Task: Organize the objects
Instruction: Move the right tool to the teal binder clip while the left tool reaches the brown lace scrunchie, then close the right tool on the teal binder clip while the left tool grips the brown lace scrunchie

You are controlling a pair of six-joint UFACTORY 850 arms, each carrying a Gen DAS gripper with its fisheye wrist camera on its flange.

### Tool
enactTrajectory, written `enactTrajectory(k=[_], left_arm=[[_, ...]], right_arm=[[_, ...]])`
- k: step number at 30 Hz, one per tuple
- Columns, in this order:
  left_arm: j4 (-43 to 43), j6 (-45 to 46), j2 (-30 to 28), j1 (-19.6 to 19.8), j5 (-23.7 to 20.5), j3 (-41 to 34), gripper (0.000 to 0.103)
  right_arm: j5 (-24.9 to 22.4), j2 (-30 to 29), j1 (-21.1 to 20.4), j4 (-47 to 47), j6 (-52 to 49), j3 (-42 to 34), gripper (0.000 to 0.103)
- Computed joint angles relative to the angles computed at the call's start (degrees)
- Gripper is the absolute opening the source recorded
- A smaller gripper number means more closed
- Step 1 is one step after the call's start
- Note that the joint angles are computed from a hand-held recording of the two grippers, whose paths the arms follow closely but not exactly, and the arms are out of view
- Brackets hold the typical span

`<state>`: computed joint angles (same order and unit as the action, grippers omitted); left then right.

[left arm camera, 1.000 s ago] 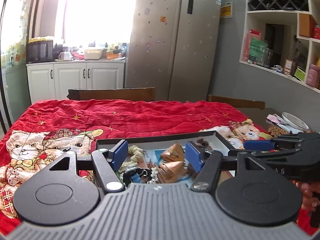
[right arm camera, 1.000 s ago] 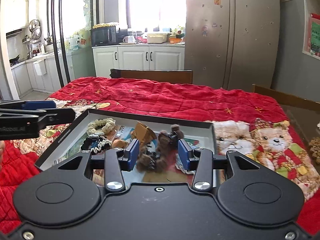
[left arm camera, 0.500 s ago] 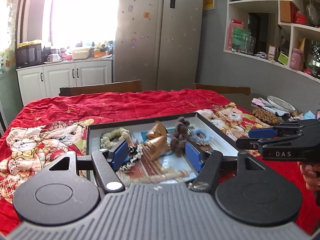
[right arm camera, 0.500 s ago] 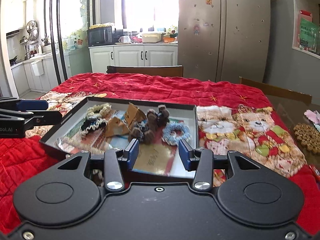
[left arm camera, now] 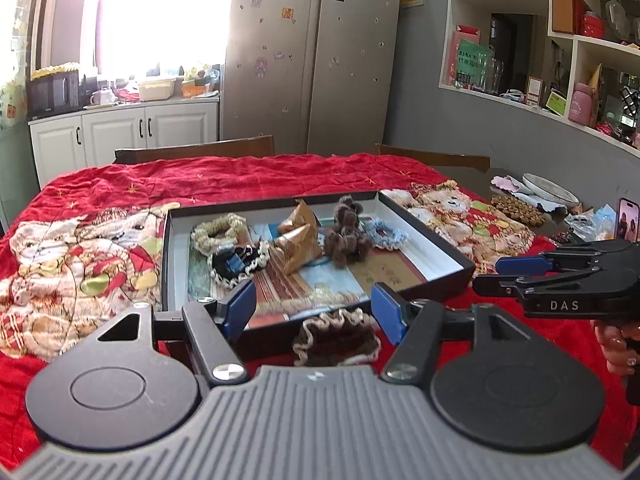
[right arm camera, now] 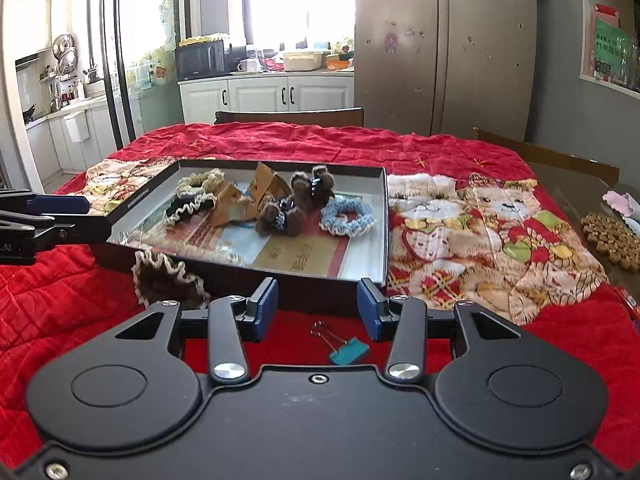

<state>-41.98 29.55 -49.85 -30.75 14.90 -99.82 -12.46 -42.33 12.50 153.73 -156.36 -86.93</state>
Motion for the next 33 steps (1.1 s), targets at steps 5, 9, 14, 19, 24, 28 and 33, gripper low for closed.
enactTrajectory(k=[5, 9, 14, 19, 24, 28, 33], left_arm=[[2.46, -3.37, -0.37, -0.05, -0.97, 0.69, 0.076], [7.97, -9.89, -1.13, 0.12, -2.28, 0.81, 0.076], [13.93, -15.63, -2.18, 0.15, -2.34, 0.58, 0.076], [12.16, -14.34, -3.83, 0.14, -3.58, -1.22, 0.072], [7.80, -11.74, -5.24, 0.30, -4.39, -2.83, 0.069], [-0.45, -4.28, -6.52, 0.26, -4.49, -4.60, 0.067], [-9.58, 2.87, -8.50, 0.64, -6.69, -7.84, 0.061]], right_arm=[[-1.15, 0.14, -0.55, -2.46, 3.23, 1.18, 0.042], [-2.61, -0.09, -1.02, -5.49, 6.19, 2.10, 0.042], [-3.16, -1.37, -1.35, -9.42, 9.28, 2.10, 0.042], [-3.12, -2.56, -1.23, -7.38, 6.06, 1.60, 0.042], [-2.57, -3.09, -0.71, 6.22, -8.50, 1.37, 0.042], [-1.47, -3.89, -0.90, 7.43, -9.67, 0.19, 0.042], [-0.13, -5.22, -1.30, 1.76, -3.85, -1.65, 0.042]])
